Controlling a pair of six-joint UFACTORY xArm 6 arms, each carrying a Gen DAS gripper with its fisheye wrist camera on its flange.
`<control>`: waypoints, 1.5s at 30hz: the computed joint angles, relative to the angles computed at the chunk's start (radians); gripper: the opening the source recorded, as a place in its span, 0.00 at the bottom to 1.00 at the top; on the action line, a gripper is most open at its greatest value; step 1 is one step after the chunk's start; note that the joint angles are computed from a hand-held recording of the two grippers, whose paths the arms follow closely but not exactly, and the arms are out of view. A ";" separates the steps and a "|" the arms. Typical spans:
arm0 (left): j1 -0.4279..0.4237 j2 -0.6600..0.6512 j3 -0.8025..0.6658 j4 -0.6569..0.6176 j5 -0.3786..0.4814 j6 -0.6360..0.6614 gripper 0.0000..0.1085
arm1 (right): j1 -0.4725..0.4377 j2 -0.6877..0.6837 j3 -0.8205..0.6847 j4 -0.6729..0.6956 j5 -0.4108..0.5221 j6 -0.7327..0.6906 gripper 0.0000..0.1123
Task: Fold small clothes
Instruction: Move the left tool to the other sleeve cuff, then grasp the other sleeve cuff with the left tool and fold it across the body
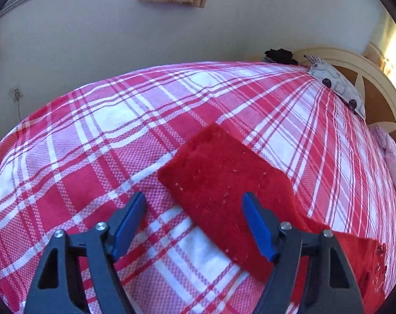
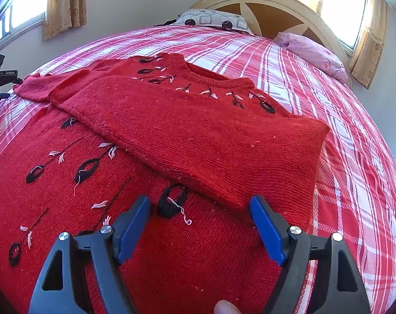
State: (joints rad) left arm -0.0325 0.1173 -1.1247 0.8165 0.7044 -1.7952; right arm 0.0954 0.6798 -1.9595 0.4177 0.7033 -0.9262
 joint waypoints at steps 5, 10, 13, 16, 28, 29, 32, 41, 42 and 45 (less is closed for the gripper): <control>0.001 0.025 -0.022 0.016 0.006 -0.010 0.72 | -0.001 0.002 -0.002 0.004 0.001 -0.002 0.71; -0.002 0.041 -0.037 0.036 0.031 -0.016 0.68 | -0.001 0.001 0.000 0.005 0.000 -0.003 0.71; -0.003 0.026 -0.024 0.047 0.051 -0.052 0.48 | -0.001 0.000 0.000 0.006 0.000 -0.004 0.71; 0.014 -0.009 0.027 0.084 -0.001 -0.133 0.42 | -0.001 0.000 0.001 0.006 -0.002 -0.004 0.71; 0.043 0.002 0.017 0.043 -0.106 -0.054 0.05 | 0.002 -0.002 0.006 0.002 -0.010 -0.004 0.71; 0.045 -0.014 0.033 0.060 -0.137 -0.075 0.05 | 0.003 -0.001 0.006 0.001 -0.012 -0.002 0.71; 0.024 -0.035 0.033 0.085 -0.129 -0.080 0.05 | 0.003 -0.001 0.006 0.003 -0.012 -0.001 0.71; -0.019 -0.070 -0.029 0.108 -0.177 -0.098 0.05 | 0.004 -0.002 0.009 0.000 -0.015 -0.002 0.71; -0.036 -0.066 -0.058 0.122 -0.188 -0.096 0.05 | 0.004 -0.004 0.012 0.001 -0.017 -0.004 0.71; -0.078 -0.032 -0.141 0.137 -0.219 -0.095 0.05 | 0.003 -0.004 0.013 0.004 -0.017 -0.005 0.71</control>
